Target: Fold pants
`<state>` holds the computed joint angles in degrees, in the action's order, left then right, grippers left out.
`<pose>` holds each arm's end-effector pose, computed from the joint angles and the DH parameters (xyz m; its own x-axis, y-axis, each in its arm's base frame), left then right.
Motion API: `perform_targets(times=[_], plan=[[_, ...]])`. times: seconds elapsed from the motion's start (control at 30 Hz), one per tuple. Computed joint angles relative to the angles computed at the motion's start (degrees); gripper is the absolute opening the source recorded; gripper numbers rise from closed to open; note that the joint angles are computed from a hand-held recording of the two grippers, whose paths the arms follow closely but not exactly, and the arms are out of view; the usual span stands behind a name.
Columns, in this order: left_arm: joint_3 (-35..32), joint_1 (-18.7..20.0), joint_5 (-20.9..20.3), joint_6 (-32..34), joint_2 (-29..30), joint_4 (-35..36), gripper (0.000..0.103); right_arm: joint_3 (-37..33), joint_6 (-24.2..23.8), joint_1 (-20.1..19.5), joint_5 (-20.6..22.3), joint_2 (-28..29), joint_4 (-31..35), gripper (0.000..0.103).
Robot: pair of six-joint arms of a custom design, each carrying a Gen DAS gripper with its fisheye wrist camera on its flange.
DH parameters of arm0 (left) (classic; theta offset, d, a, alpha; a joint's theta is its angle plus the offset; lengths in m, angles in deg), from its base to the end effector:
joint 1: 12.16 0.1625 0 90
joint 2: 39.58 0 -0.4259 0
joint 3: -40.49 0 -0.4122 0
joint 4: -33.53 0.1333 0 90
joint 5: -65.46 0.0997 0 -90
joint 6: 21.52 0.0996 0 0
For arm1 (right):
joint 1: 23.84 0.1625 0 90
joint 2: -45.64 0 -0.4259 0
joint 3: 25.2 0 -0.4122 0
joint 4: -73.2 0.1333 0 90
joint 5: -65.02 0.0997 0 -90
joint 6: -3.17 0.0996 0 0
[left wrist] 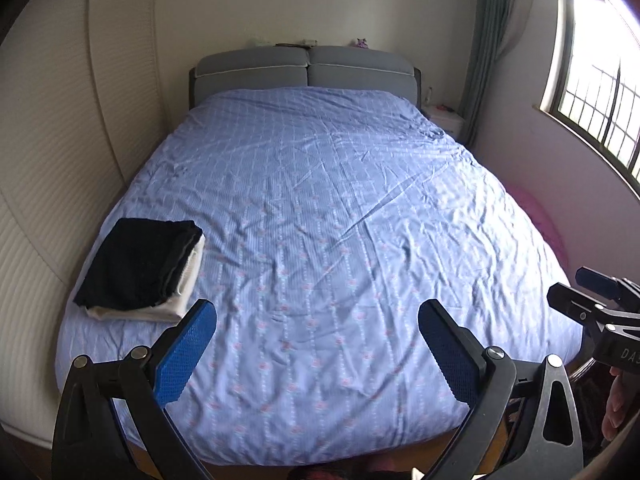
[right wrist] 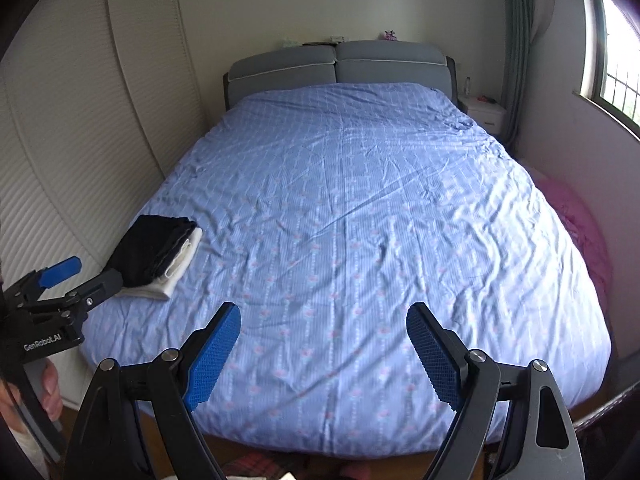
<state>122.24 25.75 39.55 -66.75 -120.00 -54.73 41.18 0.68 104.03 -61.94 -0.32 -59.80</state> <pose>-0.3208 -0.5323 0.5241 -0.7216 -0.1719 -0.6706 0.3912 0.6979 -0.5999 0.5521 -0.5904 0.2896 -0.7471 -0.3396 0.5713 -0.5998 0.7148 -0.3595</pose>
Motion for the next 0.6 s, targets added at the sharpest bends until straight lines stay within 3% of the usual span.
perform_targets(times=[0.33, 0.6], plan=[[-0.1, -4.4, 2.0, -9.4, 2.8, 5.0, 0.103, 5.4, -2.6, -2.1, 2.9, -6.0, -0.8, 0.086], [0.1, -5.1, 0.4, -9.4, 3.8, 2.1, 0.103, 7.7, -3.2, -2.6, 3.6, -8.4, -1.7, 0.086]])
